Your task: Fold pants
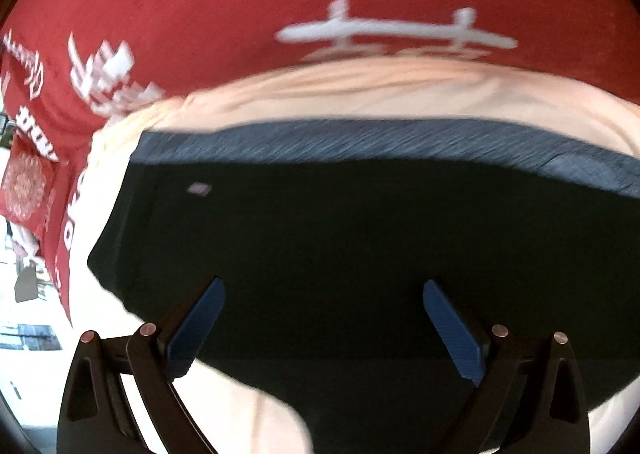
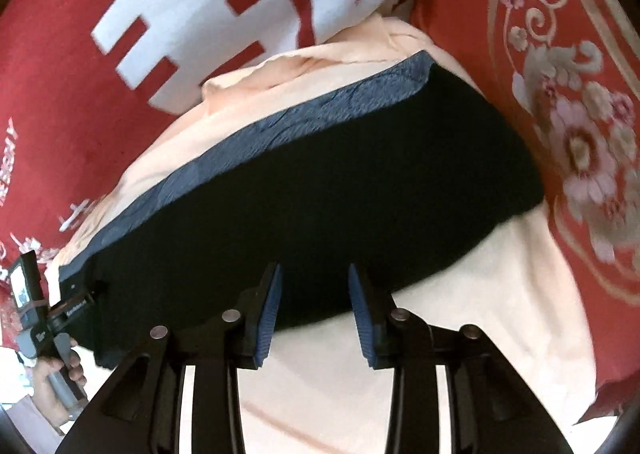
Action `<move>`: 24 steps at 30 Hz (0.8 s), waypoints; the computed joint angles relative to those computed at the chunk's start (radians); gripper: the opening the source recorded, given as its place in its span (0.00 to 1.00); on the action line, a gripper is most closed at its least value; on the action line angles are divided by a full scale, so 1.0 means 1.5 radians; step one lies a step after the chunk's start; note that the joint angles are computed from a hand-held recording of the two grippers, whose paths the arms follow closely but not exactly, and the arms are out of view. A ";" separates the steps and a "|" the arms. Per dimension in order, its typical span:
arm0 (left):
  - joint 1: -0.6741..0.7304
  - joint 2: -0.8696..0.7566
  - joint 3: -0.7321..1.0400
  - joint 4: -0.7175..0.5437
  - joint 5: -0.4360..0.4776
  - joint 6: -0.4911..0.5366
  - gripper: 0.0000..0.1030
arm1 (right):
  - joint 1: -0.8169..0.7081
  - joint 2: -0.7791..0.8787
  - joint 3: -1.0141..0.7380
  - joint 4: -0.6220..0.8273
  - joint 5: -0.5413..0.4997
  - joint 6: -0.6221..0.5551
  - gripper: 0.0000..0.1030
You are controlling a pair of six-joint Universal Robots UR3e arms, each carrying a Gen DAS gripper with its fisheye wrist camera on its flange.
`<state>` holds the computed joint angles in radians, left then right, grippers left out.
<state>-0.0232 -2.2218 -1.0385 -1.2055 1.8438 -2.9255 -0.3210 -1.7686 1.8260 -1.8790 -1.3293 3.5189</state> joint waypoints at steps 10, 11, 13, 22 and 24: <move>0.167 -0.070 0.062 0.093 -0.070 0.201 0.98 | 0.237 0.191 -0.051 -0.248 0.160 0.233 0.37; 0.173 -0.065 0.063 0.098 -0.071 0.206 0.98 | 0.272 0.241 -0.078 -0.289 0.171 0.278 0.37; 0.208 -0.097 0.108 0.106 -0.084 0.226 0.98 | 0.333 0.319 -0.108 -0.390 0.207 0.378 0.37; 0.326 -0.231 0.309 -0.038 -0.224 0.277 1.00 | 0.447 0.608 -0.322 -0.602 0.208 0.589 0.37; 0.335 -0.244 0.332 -0.057 -0.244 0.289 1.00 | 0.447 0.629 -0.341 -0.617 0.201 0.606 0.39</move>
<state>0.4797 -2.5884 -0.5408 -1.2913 1.4776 -2.4920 0.3500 -0.8249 1.3148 -2.8044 -1.0280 4.4272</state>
